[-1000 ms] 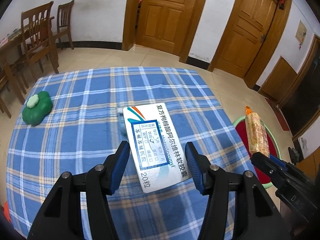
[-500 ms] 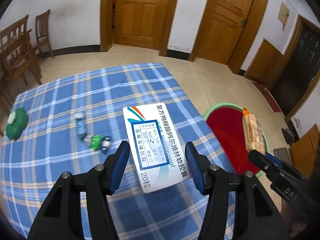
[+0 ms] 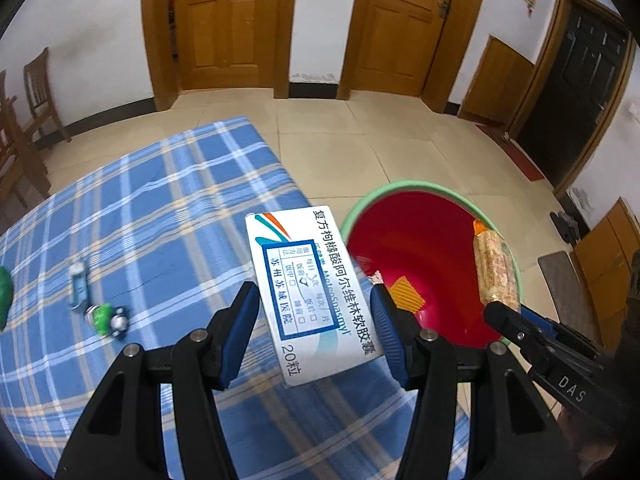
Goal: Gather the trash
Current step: 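Open the right tool to drop the snack packet into the bucket, then open the left tool to drop the medicine box into the bucket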
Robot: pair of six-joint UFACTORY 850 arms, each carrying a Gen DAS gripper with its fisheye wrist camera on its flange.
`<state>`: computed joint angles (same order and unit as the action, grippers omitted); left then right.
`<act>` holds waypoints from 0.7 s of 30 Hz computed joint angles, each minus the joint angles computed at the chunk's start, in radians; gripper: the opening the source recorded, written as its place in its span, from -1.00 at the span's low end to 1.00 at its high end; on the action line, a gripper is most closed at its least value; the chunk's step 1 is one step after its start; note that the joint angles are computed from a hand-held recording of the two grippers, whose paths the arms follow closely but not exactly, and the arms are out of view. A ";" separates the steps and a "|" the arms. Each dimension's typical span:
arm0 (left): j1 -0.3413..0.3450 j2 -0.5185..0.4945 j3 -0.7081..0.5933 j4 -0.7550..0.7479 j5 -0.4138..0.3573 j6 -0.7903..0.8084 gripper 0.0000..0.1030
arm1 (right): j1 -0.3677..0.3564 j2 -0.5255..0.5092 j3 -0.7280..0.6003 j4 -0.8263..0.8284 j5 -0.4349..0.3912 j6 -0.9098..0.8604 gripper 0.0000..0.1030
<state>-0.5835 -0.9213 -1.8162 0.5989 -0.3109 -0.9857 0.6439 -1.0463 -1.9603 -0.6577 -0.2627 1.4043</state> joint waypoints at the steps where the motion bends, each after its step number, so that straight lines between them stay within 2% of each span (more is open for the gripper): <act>1: -0.001 -0.008 -0.011 -0.017 -0.001 0.021 0.12 | -0.002 0.004 0.011 -0.013 0.002 0.021 -0.26; 8: -0.012 -0.085 -0.128 -0.166 -0.034 0.204 0.12 | -0.021 0.030 0.076 -0.090 0.012 0.139 -0.20; 21: -0.034 -0.209 -0.332 -0.348 -0.106 0.439 0.13 | -0.031 0.096 0.183 -0.409 0.033 0.485 -0.10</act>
<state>-0.6178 -1.1300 -2.1484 0.2506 -0.4165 -0.5469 0.6133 -0.9505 -1.7778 -1.0663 -0.2296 1.8894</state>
